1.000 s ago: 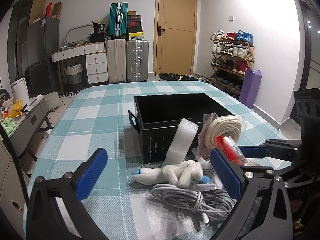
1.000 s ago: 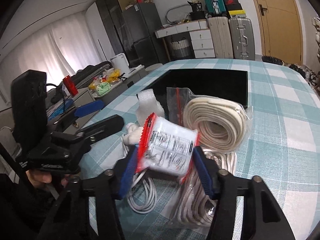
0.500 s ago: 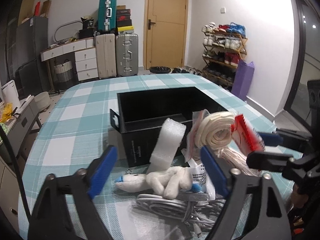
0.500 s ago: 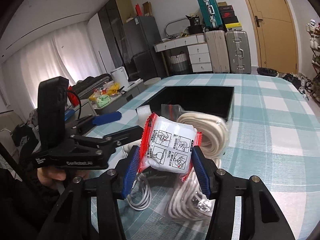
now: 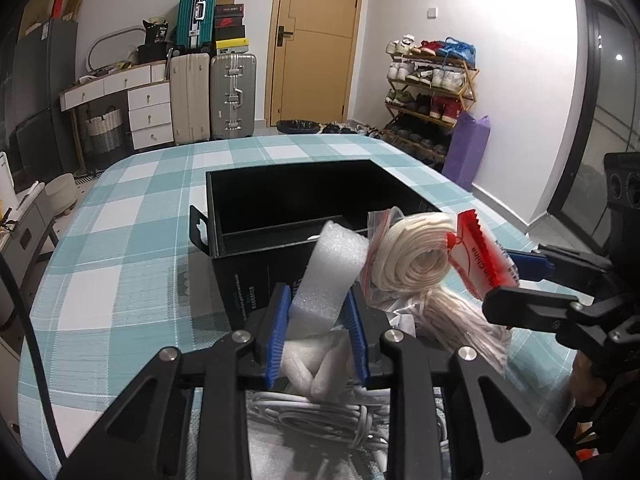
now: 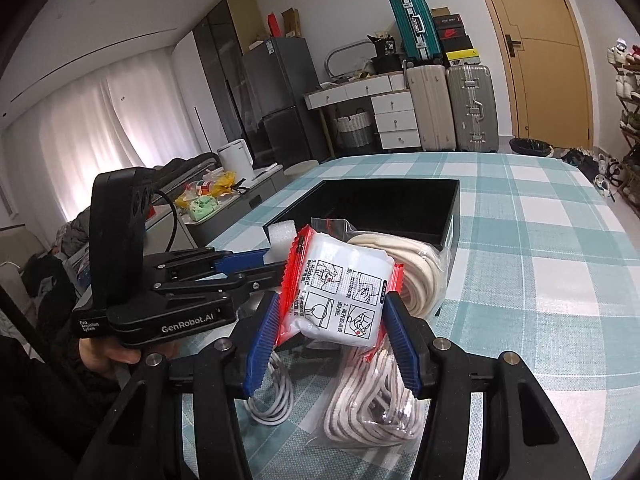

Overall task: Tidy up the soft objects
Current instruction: 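Lift the red-edged packet with the right gripper while the left gripper grasps the bubble-wrap roll, then lower the packet into the black box with the right gripper while the left drops the bubble wrap in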

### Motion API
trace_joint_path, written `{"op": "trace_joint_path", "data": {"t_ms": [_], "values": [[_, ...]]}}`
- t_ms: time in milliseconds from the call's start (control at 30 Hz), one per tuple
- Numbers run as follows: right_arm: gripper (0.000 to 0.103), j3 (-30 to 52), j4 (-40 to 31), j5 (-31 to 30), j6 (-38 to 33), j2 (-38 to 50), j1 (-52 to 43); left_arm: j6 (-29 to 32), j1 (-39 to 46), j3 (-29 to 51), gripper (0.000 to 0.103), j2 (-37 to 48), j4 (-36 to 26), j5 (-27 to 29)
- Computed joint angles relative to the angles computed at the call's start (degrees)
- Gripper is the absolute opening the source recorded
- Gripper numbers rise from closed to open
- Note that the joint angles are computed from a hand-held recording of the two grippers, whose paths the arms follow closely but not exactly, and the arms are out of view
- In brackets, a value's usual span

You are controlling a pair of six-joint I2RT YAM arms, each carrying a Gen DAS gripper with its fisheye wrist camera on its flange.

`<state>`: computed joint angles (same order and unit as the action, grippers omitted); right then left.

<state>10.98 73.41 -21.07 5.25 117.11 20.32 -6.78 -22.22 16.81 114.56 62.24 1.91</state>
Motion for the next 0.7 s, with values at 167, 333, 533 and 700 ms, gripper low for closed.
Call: {"op": "trace_joint_path", "data": {"t_ms": [167, 333, 533, 700], "values": [[0.053, -0.06, -0.68, 0.41, 0.09, -1.4, 0.14, -0.35, 0.04, -2.07, 0.025, -2.12, 1.37, -0.26], [0.053, -0.91, -0.3, 1.63, 0.0, -2.95, 0.52, -0.66, 0.74, -4.0, 0.025, -6.98, 0.0, 0.18], [0.053, -1.72, -1.65, 2.92, -0.02, -6.64, 0.84, -0.91, 1.91, -5.64, 0.025, -13.38, -2.55, 1.31], [0.053, -0.79, -5.75, 3.26, -0.02, -10.58, 0.69, -0.62, 2.37, -5.28, 0.025, -16.96, -5.59, 0.95]]}}
